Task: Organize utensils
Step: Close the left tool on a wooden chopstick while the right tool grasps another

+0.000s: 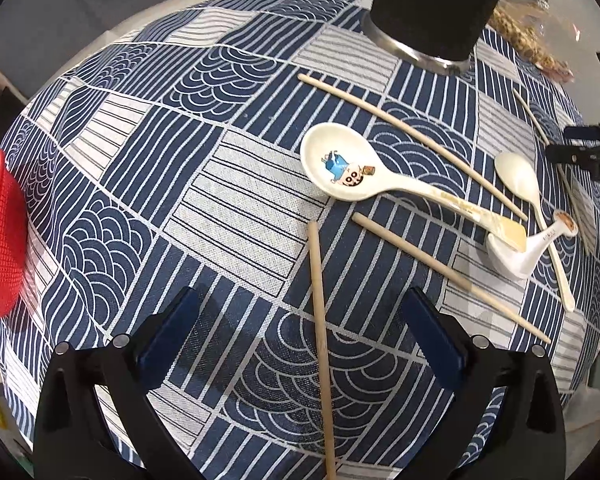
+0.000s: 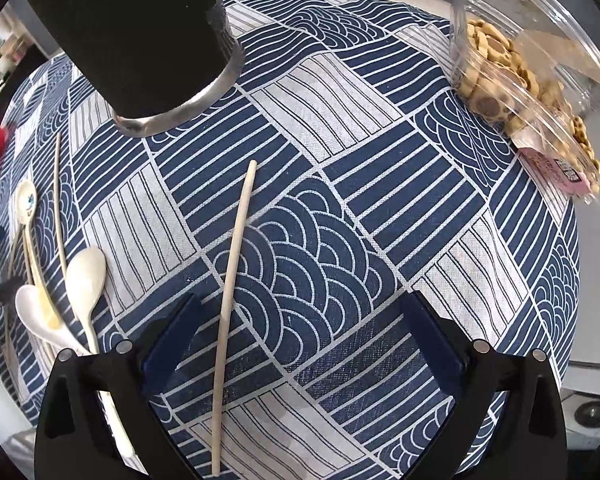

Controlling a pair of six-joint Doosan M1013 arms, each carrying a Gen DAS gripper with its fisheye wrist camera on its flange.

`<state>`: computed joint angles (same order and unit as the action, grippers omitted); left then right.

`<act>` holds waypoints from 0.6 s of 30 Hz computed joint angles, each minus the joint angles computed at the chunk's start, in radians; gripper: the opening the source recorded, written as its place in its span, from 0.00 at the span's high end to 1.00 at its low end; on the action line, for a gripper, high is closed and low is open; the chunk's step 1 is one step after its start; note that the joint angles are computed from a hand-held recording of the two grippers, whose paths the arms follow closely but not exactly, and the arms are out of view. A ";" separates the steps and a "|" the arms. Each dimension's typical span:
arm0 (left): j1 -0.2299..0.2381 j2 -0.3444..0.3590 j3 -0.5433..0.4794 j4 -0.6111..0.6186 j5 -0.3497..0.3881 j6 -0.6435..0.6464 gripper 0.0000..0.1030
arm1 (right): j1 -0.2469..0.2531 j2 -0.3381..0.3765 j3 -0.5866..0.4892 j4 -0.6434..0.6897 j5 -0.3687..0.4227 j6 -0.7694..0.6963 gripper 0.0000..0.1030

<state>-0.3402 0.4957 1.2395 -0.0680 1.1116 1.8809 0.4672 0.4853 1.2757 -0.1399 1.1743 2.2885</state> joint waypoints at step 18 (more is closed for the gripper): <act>-0.005 -0.039 0.059 0.041 -0.029 -0.140 0.04 | 0.012 -0.015 0.024 -0.029 -0.022 0.057 0.06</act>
